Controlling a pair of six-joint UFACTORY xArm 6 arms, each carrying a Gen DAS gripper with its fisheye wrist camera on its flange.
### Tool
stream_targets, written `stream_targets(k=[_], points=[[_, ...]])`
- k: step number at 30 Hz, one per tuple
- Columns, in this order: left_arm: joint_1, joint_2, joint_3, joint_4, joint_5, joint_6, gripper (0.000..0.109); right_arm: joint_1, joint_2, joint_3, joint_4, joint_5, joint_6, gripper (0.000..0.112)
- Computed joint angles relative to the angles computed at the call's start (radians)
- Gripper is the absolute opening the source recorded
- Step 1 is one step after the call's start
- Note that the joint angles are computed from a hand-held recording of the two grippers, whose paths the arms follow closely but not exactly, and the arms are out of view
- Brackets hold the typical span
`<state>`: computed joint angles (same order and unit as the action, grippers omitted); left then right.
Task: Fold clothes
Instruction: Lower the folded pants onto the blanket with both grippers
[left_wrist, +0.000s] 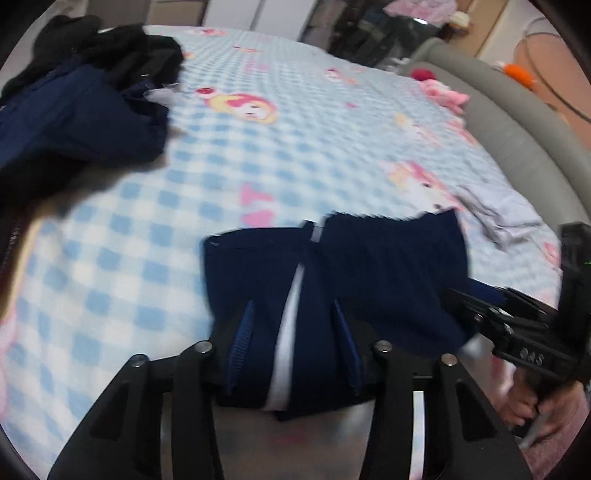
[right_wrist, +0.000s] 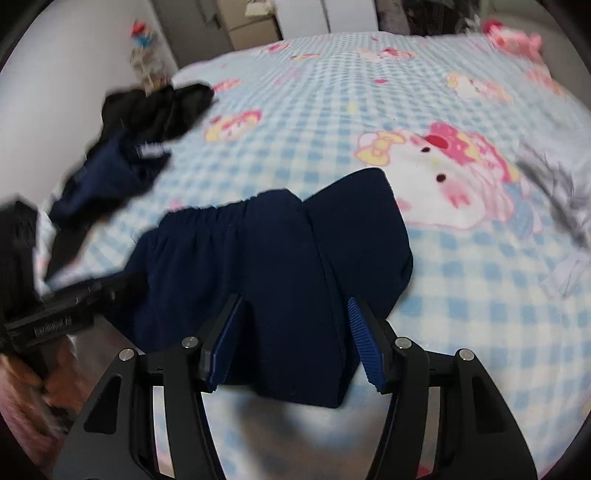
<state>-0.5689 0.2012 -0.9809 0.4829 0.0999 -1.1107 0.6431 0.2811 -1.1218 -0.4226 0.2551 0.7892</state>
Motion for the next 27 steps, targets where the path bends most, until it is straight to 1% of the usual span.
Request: stream_targets(k=[3,4,6,7,8,10,11,12,16,19,20,22,24,25,27], points=[[0.019,-0.028,0.023,0.073,0.011,-0.087,0.046,-0.012,-0.019,0.000,-0.089,0.045,0.085,0.057],[0.018,-0.034,0.025,0.104,0.018,-0.118,0.046,-0.015,-0.031,0.007,-0.083,0.054,0.086,0.058],[0.013,-0.053,0.028,0.185,0.031,-0.212,0.046,-0.013,-0.050,0.015,-0.011,0.072,0.043,0.058],[0.007,-0.067,0.036,0.185,0.018,-0.226,0.044,-0.005,-0.055,0.007,0.012,0.100,0.031,0.056],[0.000,-0.080,0.040,0.187,0.006,-0.239,0.044,0.004,-0.059,-0.005,0.014,0.126,0.029,0.052],[-0.015,-0.094,0.022,0.271,-0.009,-0.308,0.044,0.027,-0.064,-0.030,-0.008,0.168,0.037,0.052],[-0.026,-0.099,0.008,0.298,0.011,-0.318,0.044,0.040,-0.065,-0.042,-0.003,0.180,0.029,0.052],[-0.039,-0.093,-0.013,0.292,0.030,-0.292,0.044,0.050,-0.060,-0.057,0.011,0.192,0.015,0.052],[-0.062,-0.024,-0.096,0.252,0.102,-0.223,0.045,0.087,-0.001,-0.143,-0.048,0.248,0.021,0.052],[-0.064,0.020,-0.125,0.142,0.118,-0.125,0.045,0.104,0.050,-0.195,-0.048,0.279,-0.011,0.053],[-0.065,0.030,-0.137,0.136,0.140,-0.115,0.045,0.108,0.064,-0.209,-0.064,0.294,-0.011,0.053],[-0.067,0.049,-0.164,0.127,0.188,-0.098,0.045,0.109,0.084,-0.227,-0.073,0.311,-0.021,0.053],[-0.070,0.065,-0.201,0.129,0.291,-0.093,0.046,0.107,0.098,-0.241,-0.081,0.329,-0.031,0.052],[-0.066,0.071,-0.207,0.131,0.313,-0.094,0.047,0.106,0.100,-0.247,-0.103,0.350,-0.019,0.050],[-0.041,0.041,-0.158,0.097,0.259,-0.098,0.048,0.096,0.084,-0.234,-0.133,0.373,0.011,0.050]])
